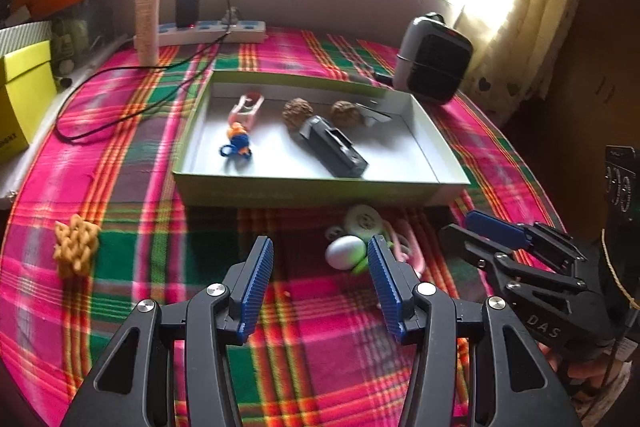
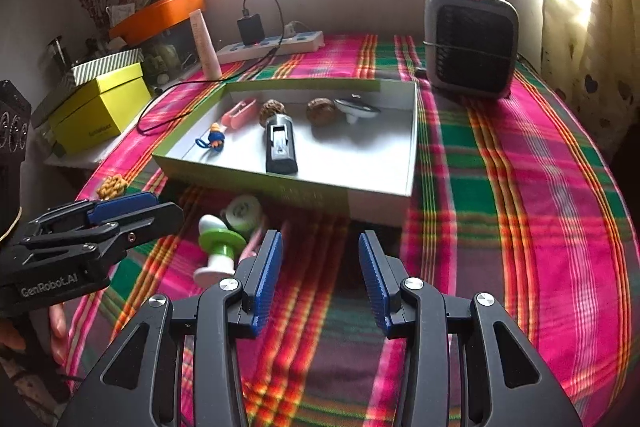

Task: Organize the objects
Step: 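Withdraw both grippers from the tray toward the remaining objects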

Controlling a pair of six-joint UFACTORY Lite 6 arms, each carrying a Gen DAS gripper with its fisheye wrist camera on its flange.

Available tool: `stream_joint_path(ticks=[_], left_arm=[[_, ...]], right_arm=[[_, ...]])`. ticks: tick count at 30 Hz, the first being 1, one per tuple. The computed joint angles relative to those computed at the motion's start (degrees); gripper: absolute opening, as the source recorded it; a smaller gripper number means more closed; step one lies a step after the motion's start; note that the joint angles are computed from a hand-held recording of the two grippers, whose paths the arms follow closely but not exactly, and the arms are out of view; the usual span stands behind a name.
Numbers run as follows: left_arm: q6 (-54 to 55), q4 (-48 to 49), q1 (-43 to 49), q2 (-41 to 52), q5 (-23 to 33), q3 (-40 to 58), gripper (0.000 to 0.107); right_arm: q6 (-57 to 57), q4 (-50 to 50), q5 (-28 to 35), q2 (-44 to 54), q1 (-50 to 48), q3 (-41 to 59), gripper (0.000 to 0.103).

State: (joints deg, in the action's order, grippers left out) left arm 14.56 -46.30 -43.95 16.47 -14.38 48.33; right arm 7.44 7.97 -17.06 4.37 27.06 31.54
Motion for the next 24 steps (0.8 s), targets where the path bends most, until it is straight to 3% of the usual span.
stream_joint_path(ticks=[11, 24], left_arm=[[-0.2, -1.2, -4.5, 2.8, 1.2, 3.0, 0.048], [17.3, -20.6, -6.2, 9.1, 2.3, 9.5, 0.049]], right_arm=[[5.0, -5.0, -2.0, -3.5, -1.7, -5.1, 0.041], [9.1, -9.7, -2.8, -3.8, -3.0, -6.6, 0.041]])
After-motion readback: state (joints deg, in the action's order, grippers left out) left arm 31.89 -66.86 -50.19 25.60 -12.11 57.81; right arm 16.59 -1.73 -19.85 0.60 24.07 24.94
